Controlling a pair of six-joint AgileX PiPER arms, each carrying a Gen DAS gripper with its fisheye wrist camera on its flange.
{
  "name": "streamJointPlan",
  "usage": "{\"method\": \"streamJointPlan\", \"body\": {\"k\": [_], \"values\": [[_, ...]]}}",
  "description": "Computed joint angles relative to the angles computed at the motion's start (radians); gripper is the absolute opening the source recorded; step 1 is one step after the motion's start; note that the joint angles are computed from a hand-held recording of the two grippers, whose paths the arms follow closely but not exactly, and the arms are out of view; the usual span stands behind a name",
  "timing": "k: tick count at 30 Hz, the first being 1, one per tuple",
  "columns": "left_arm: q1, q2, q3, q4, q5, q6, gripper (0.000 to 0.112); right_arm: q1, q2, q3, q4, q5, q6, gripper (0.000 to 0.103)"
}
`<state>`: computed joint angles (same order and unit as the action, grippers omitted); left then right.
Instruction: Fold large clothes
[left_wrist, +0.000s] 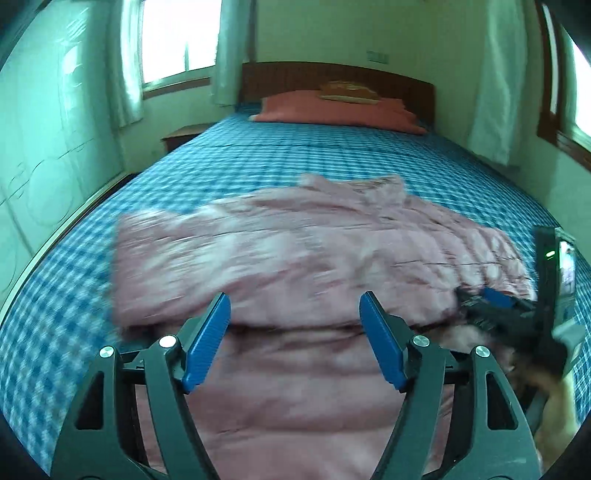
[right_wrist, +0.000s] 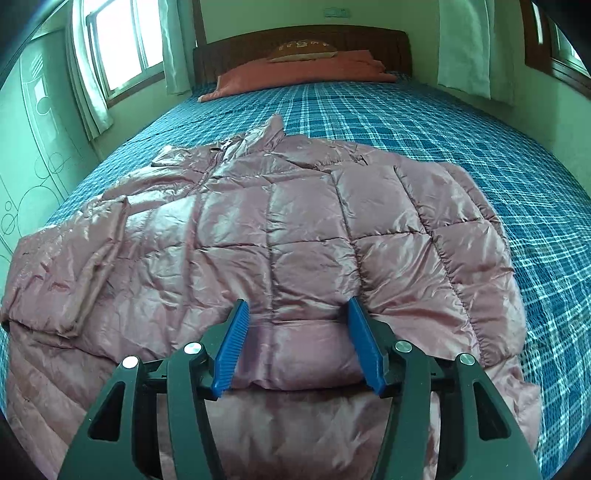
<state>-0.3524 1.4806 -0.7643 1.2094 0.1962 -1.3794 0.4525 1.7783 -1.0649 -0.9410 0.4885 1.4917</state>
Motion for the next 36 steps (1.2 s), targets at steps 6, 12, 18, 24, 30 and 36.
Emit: {"method": "streamJointPlan", "body": {"k": [6,12,18,24,30,36], "values": [[0.288,-0.018,0.045,-0.062,-0.04,0.115,0.072,0.074,0.005,-0.104,0.097,0.002,-0.054,0.055],[0.457,0.039,0.027,0.064,-0.079,0.03,0.072,0.122,0.132,-0.301,0.262,-0.017,-0.178,0.072],[0.501,0.089,0.006,-0.066,-0.11,0.161,0.072,0.133,0.263,-0.452,0.454,-0.003,-0.367,0.011],[0.498,0.089,-0.01,-0.081,-0.125,0.179,0.072,0.144,0.122,-0.308,0.154,-0.015,-0.104,0.008],[0.439,0.102,-0.045,-0.096,-0.095,0.184,0.072,0.05,-0.055,-0.118,0.027,0.013,-0.027,0.008],[0.37,0.137,-0.082,-0.083,-0.062,0.158,0.072,-0.103,-0.134,0.033,0.014,-0.005,-0.037,0.008]]}}
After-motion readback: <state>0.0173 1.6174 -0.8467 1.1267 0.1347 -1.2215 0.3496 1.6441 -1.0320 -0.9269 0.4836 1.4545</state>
